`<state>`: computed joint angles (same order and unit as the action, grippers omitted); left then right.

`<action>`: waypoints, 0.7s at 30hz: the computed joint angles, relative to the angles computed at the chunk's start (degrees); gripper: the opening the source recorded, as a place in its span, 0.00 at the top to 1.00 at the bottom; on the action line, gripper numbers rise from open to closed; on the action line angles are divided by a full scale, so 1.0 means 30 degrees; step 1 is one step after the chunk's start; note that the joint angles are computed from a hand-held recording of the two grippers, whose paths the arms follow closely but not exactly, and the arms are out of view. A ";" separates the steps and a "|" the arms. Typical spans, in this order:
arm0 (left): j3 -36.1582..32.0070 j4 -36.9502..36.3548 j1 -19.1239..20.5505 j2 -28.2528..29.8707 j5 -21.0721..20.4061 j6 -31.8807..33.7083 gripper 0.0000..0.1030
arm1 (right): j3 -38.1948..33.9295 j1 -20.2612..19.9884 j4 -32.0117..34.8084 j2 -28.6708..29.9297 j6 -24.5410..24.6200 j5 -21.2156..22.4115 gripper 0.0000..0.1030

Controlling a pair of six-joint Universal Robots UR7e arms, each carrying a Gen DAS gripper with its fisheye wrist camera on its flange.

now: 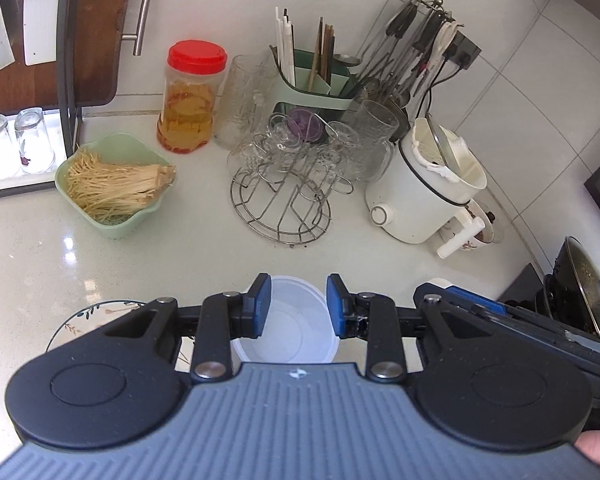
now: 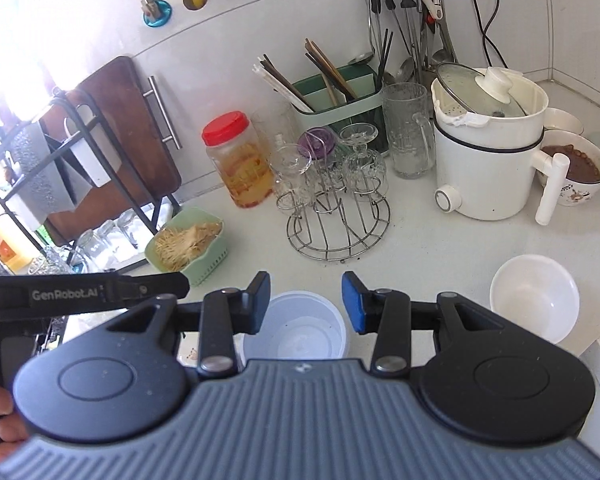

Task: Organize plates and bowls
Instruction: 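Open both grippers off the stacked bowls and pull back, then move both grippers to the white bowl rim and close on it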

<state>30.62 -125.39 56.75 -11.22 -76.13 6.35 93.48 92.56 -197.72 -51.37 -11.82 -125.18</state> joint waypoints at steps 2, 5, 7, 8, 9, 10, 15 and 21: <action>-0.0092 0.0071 -0.0017 0.0054 -0.0070 0.0077 0.66 | 0.0056 0.0006 -0.0098 0.0003 0.0013 -0.0012 0.58; -0.0223 0.0090 -0.0090 0.0132 -0.0139 0.0271 0.66 | 0.0071 0.0026 -0.0508 0.0052 -0.0088 -0.0204 0.58; -0.0474 0.0240 -0.0141 0.0282 -0.0183 0.0357 0.66 | 0.0205 -0.0006 -0.0891 0.0019 -0.0086 -0.0340 0.58; -0.0588 0.0337 -0.0166 0.0358 -0.0237 0.0355 0.66 | 0.0260 -0.0024 -0.1050 -0.0012 -0.0087 -0.0401 0.58; -0.0903 0.0572 -0.0205 0.0545 -0.0286 0.0340 0.66 | 0.0339 -0.0043 -0.1247 -0.0046 -0.0097 -0.0473 0.58; -0.1128 0.0769 -0.0235 0.0686 -0.0318 0.0383 0.66 | 0.0484 -0.0080 -0.1461 -0.0123 -0.0055 -0.0529 0.58; -0.2024 0.1817 -0.0472 0.1336 -0.0497 0.0832 0.66 | 0.1167 -0.0375 -0.1995 -0.0588 0.0781 -0.0622 0.58; -0.3933 0.3306 -0.0790 0.2609 -0.0966 0.1236 0.66 | 0.1768 -0.0666 -0.3095 -0.0919 0.0922 -0.1320 0.58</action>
